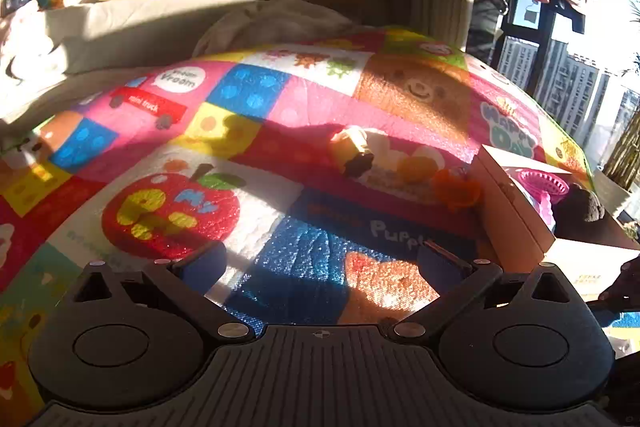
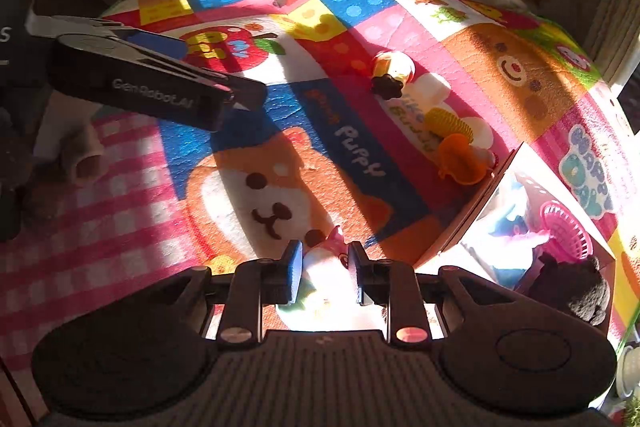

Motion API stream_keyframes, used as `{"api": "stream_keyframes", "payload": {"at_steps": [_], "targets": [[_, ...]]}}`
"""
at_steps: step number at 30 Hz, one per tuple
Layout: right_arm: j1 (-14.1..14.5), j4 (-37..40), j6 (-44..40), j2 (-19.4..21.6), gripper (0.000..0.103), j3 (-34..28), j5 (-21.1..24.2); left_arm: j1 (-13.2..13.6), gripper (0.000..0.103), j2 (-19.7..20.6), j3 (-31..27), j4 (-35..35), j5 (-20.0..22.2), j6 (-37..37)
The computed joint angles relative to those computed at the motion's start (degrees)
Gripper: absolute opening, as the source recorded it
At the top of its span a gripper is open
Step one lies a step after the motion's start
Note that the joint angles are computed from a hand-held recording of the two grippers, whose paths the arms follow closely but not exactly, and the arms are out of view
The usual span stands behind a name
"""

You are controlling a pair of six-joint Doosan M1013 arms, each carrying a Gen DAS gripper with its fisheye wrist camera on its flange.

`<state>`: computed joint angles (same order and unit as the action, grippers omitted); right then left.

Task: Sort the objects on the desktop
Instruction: 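Grasp the pink cat figurine with the left tool while the right tool holds the case, then carry the figurine with the left tool while the right tool carries the case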

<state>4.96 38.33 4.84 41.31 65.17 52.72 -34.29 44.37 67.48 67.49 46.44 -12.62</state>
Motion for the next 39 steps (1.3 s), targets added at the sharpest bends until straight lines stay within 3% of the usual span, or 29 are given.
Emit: {"api": "stream_keyframes", "payload": {"at_steps": [2, 4, 6, 9, 12, 15, 18, 19, 20, 23, 26, 30, 32, 34, 39], "targets": [[-1.8, 5.4, -4.1, -1.4, 0.036, 2.6, -0.1, -0.3, 0.103, 0.1, -0.2, -0.8, -1.8, 1.9], [-3.6, 11.3, -6.9, -2.3, 0.06, 4.9, -1.6, -0.7, 0.103, 0.0, 0.2, -1.1, -4.2, 3.0], [-5.0, 14.5, -6.0, -2.5, 0.07, 6.1, -4.0, -1.2, 0.103, -0.3, 0.7, -1.4, -6.9, 3.8], [-6.3, 15.1, -3.7, -2.4, 0.072, 7.8, -9.9, -1.8, 0.103, -0.4, 1.2, -3.9, -12.1, 7.4], [-7.3, 13.0, -0.2, -1.6, 0.076, 8.3, -13.2, -2.5, 0.103, 0.5, -0.5, -10.2, -14.6, 16.5], [-7.6, 14.2, -1.8, -1.6, 0.079, 9.9, -19.8, -3.2, 0.103, 2.3, -3.9, -16.2, -13.0, 25.3], [-7.5, 20.3, -6.9, -1.9, 0.083, 12.1, -28.7, -3.6, 0.103, 3.8, -6.6, -18.4, -10.8, 27.8], [-7.8, 20.3, -5.3, -1.7, 0.084, 11.7, -27.6, -3.7, 0.103, 4.1, -7.3, -18.6, -10.2, 27.7], [-8.6, 19.3, -1.3, -1.3, 0.085, 10.5, -23.6, -3.7, 0.103, 4.6, -8.1, -18.9, -9.3, 27.8], [-9.7, 20.6, 4.5, -0.6, 0.102, 8.8, -16.0, -3.9, 0.103, 5.8, -10.2, -20.2, -6.7, 29.7], [-8.3, 17.8, 11.7, -0.2, 0.103, 8.3, -18.6, -4.2, 0.103, 6.8, -12.1, -19.9, -3.1, 31.0], [-6.6, 7.8, 27.9, 1.6, 0.103, 4.8, -17.8, -4.2, 0.103, 6.3, -11.1, -19.2, -3.6, 29.4], [-6.0, 6.8, 27.9, 2.1, 0.102, 4.3, -18.3, -4.1, 0.103, 6.0, -10.4, -19.0, -4.3, 28.6], [-5.5, 6.8, 24.0, 1.7, 0.085, 5.4, -21.3, -4.0, 0.103, 5.7, -9.7, -19.1, -5.3, 27.9], [-7.5, 13.5, 10.9, 1.0, 0.084, 6.7, -14.7, -3.9, 0.103, 5.1, -8.5, -17.9, -7.0, 25.2]]}}
